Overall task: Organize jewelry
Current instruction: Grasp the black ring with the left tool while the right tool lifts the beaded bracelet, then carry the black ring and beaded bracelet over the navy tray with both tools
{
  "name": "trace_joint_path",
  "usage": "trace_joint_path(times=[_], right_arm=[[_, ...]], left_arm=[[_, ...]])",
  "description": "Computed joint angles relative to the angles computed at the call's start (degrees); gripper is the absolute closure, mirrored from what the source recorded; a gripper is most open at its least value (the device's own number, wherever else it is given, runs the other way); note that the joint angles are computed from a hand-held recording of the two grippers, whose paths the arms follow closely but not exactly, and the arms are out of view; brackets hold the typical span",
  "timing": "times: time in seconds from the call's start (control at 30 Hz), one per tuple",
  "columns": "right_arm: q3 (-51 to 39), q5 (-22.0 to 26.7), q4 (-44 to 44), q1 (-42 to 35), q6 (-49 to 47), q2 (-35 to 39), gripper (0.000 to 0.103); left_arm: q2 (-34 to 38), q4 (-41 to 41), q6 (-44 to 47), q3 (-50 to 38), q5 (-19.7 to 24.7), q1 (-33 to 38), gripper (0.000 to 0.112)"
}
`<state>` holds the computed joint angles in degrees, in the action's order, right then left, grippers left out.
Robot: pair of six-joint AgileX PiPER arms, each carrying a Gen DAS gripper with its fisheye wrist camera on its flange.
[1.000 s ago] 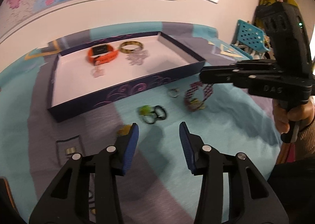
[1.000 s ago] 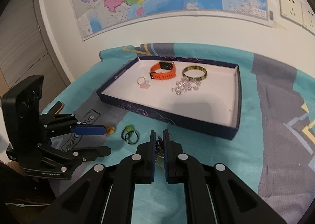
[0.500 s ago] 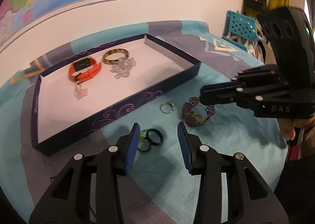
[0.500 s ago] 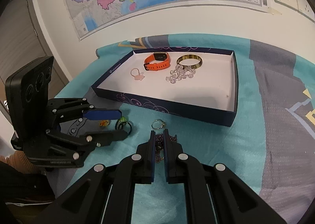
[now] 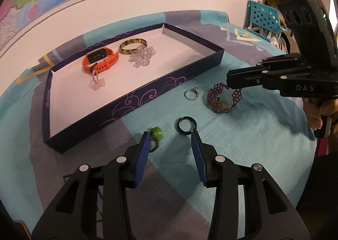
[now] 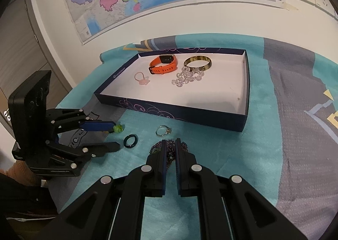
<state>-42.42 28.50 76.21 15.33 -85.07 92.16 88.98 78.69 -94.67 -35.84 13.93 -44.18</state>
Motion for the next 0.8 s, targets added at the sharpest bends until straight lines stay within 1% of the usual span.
trace_joint_path(times=[0.1, 0.2, 0.33, 0.4, 0.43, 0.47, 0.5, 0.6, 0.7, 0.8], right_arm=[[0.2, 0.4, 0.9, -0.3, -0.7, -0.5, 0.097], [-0.1, 1.9, 1.9, -0.9, -1.2, -0.9, 0.097], [-0.4, 2.8, 2.4, -0.8, -1.1, -1.8, 0.097], [-0.9, 3.7, 2.4, -0.7, -0.8, -2.0, 0.097], [-1.2, 3.8, 2.3, -0.5, -0.4, -2.1, 0.097], [-1.4, 3.8, 2.2, -0.2, -0.2, -2.2, 0.097], [-1.7, 4.0, 2.3, 0.1, -0.2, -2.4, 0.097], [-2.6, 4.3, 2.3, 1.0, 0.1, -2.7, 0.097], [-3.2, 4.1, 2.3, 1.8, 0.3, -2.8, 0.097], [-3.7, 3.7, 2.2, 2.3, 0.5, -2.8, 0.097]], left_arm=[[-1.4, 4.5, -5.0, 0.9, -1.0, -0.6, 0.072], [-0.8, 6.4, -6.7, 0.1, -0.5, -2.4, 0.072], [2.5, 0.5, -0.9, -2.7, 1.1, -3.6, 0.073], [3.6, -2.3, 1.8, -3.7, 0.8, -3.1, 0.074], [4.1, -4.5, 3.8, -4.4, 0.8, -2.8, 0.077], [4.4, -5.0, 4.2, -4.5, 0.6, -2.5, 0.079], [4.8, -6.5, 5.4, -4.8, 0.6, -2.3, 0.084], [4.7, -6.1, 4.5, -4.7, 1.0, -2.2, 0.092], [4.6, -6.2, 3.9, -4.6, 2.0, -3.0, 0.092], [4.1, -4.9, 1.9, -4.2, 2.1, -3.4, 0.093]])
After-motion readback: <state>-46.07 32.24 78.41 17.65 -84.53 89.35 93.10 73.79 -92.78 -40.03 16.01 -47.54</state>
